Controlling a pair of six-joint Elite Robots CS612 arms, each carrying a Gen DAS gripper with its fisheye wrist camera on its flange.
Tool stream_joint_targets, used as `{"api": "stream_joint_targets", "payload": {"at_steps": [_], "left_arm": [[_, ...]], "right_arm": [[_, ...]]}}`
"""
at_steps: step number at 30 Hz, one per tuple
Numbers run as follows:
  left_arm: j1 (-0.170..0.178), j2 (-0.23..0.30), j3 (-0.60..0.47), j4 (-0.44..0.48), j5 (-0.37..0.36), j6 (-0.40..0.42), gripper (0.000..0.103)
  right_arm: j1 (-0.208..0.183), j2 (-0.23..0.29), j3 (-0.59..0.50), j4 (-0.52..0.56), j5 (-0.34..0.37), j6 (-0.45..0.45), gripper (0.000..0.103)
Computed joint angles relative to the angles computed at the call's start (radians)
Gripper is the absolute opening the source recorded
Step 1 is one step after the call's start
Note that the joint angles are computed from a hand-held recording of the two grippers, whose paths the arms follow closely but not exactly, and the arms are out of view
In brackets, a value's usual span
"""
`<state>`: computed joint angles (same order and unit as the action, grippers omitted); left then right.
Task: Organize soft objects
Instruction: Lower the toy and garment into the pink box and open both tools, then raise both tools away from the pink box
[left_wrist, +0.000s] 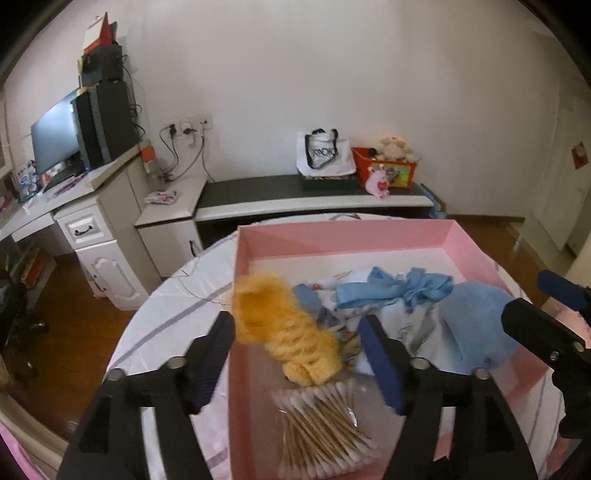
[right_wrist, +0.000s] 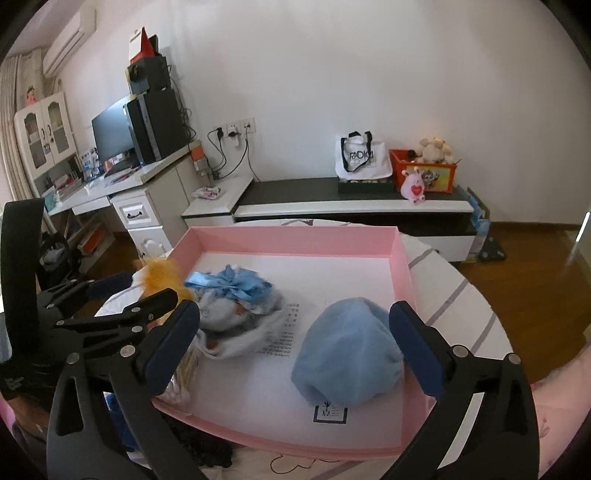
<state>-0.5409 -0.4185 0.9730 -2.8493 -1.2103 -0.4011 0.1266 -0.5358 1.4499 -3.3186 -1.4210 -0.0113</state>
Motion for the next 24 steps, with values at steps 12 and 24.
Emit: {"api": "stream_joint_targets", "payload": {"at_steps": [12, 24], "left_arm": [[-0.039, -0.101, 0.252, -0.174, 0.024, -0.038, 0.077], [-0.071, -0.185, 0.376, -0.199, 0.059, -0.075, 0.077]], "right_arm": [[-0.004, -0.001, -0.004, 0.027, -0.008, 0.013, 0.103], [0.000, -0.051, 0.070, -0.016, -0.006, -0.016, 0.103]]}}
